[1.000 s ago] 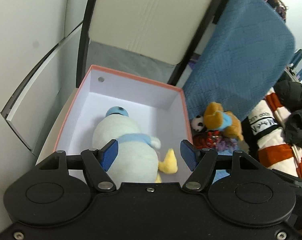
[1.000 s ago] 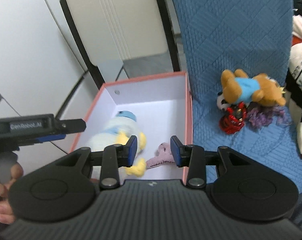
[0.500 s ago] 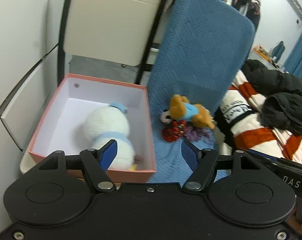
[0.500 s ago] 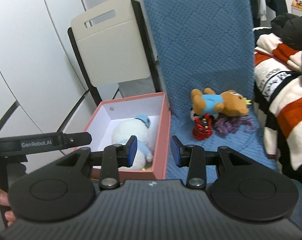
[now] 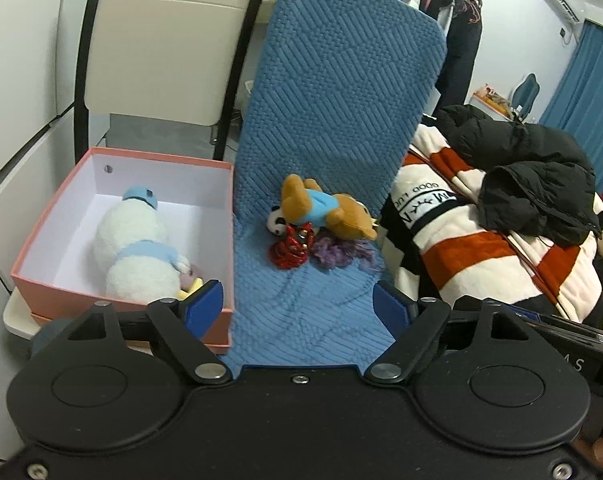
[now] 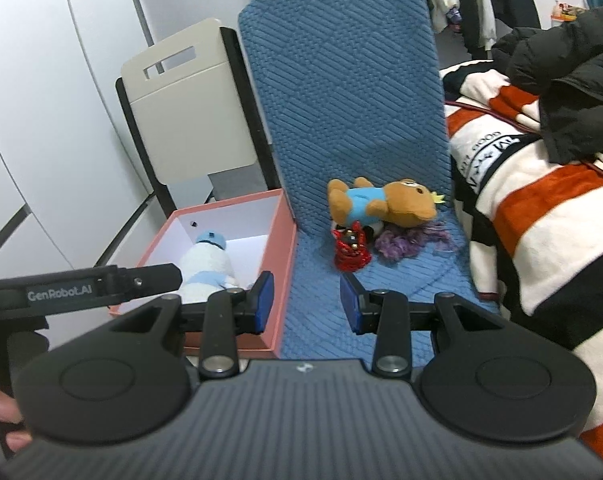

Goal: Organize objects
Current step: 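Withdraw both grippers from the box back toward the chair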

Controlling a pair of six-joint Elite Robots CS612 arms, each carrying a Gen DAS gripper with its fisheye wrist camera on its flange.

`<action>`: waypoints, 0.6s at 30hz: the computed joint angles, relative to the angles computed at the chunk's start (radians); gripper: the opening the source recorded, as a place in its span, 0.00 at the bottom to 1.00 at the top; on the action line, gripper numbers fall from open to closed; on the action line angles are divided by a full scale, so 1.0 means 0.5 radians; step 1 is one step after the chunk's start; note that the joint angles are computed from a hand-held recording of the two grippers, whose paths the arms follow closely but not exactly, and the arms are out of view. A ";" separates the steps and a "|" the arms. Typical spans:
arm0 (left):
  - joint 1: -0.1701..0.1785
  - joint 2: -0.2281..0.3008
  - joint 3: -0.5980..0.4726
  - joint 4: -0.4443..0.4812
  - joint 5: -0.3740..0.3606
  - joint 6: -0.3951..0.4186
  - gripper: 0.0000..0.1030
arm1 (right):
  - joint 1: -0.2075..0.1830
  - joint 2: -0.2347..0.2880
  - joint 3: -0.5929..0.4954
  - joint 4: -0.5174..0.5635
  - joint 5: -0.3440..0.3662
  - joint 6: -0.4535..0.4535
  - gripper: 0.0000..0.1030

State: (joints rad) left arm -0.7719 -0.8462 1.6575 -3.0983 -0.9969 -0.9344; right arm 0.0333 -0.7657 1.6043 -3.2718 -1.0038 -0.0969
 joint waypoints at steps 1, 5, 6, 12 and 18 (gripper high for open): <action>-0.008 0.009 -0.007 -0.008 0.002 -0.002 0.80 | -0.011 0.001 0.011 -0.016 -0.001 -0.003 0.38; -0.042 0.043 -0.037 -0.012 0.026 0.014 0.81 | -0.045 0.006 0.042 -0.049 0.017 -0.020 0.39; -0.050 0.053 -0.040 -0.030 0.034 0.032 0.82 | -0.053 0.007 0.049 -0.056 0.020 -0.021 0.39; -0.061 0.114 -0.097 -0.092 0.006 0.111 0.83 | -0.084 0.029 0.067 -0.117 0.021 -0.002 0.40; -0.056 0.161 -0.143 -0.144 0.046 0.164 0.95 | -0.097 0.088 0.013 -0.139 0.035 0.030 0.43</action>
State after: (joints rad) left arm -0.8001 -0.7659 1.5858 -3.1704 -0.9738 -0.8523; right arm -0.0151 -0.7215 1.6108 -3.3412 -0.9862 -0.0821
